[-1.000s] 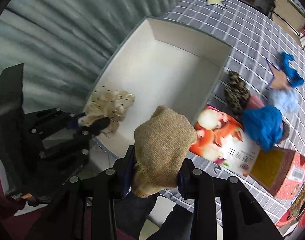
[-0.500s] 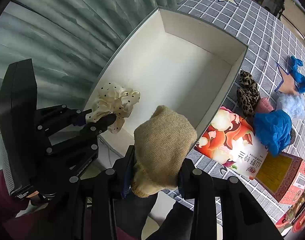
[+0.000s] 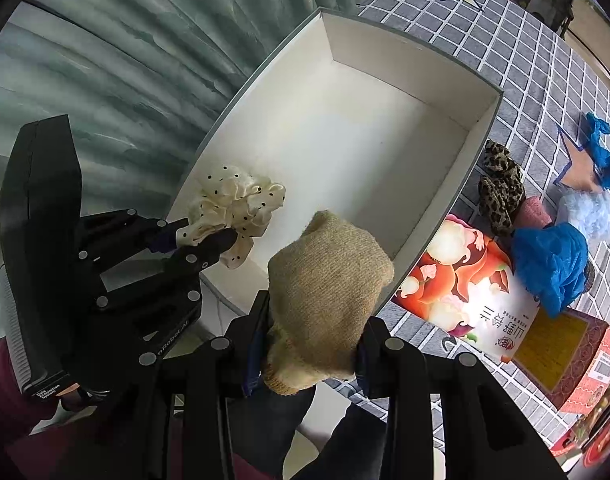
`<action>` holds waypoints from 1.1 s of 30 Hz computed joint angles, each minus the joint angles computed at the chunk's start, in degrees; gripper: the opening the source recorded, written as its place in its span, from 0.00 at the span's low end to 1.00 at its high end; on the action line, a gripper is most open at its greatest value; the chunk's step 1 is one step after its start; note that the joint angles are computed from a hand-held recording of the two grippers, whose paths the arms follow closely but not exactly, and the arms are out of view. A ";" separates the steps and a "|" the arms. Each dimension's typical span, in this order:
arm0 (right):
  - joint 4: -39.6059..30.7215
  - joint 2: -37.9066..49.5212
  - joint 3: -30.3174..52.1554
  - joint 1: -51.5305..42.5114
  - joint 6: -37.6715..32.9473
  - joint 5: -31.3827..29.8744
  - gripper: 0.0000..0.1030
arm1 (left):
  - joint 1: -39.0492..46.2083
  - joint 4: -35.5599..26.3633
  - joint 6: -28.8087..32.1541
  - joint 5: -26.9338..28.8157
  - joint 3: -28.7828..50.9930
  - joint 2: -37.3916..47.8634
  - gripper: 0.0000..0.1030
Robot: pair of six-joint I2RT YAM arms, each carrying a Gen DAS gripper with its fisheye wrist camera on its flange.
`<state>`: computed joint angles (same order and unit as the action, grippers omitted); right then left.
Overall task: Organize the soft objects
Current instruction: 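Open both tools to drop the scrunchie and glove into the box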
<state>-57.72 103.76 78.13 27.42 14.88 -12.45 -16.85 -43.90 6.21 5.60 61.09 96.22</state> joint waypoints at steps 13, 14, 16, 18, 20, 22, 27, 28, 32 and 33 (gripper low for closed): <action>0.53 -0.48 -0.90 -0.81 0.68 0.20 0.87 | -0.53 4.51 0.35 -1.51 -3.10 -4.03 0.88; 0.51 -0.68 -0.94 -1.17 0.83 0.24 0.87 | -0.44 4.61 0.30 -1.61 -3.02 -3.91 0.89; 0.72 -0.99 -1.16 -1.80 1.28 -0.49 0.95 | -0.31 3.97 -0.18 -1.48 -2.33 -3.06 0.89; 0.96 -1.45 -1.50 -1.99 1.76 0.47 1.00 | -0.32 3.38 -0.89 -1.42 -1.71 -2.32 0.89; 0.80 -2.10 -1.42 -1.89 2.17 1.18 1.00 | -0.45 3.15 -1.10 -1.52 -1.53 -2.15 0.89; 1.29 -2.84 -2.17 -2.06 2.30 1.56 1.00 | -0.81 3.00 -1.09 -1.82 -1.56 -2.30 0.89; 1.31 -2.73 -1.89 -1.95 2.92 2.38 1.00 | -1.11 2.50 -1.07 -2.01 -1.46 -2.34 0.89; 1.28 -2.62 -1.77 -1.91 3.06 2.41 1.00 | -1.15 2.52 -1.09 -2.08 -1.47 -2.36 0.89; 1.38 -2.77 -1.82 -1.69 3.18 2.49 1.00 | -1.22 2.50 -0.83 -2.14 -1.45 -2.35 0.89; 1.40 -2.79 -1.82 -1.62 3.26 2.43 1.00 | -1.25 2.52 -0.78 -2.22 -1.42 -2.30 0.89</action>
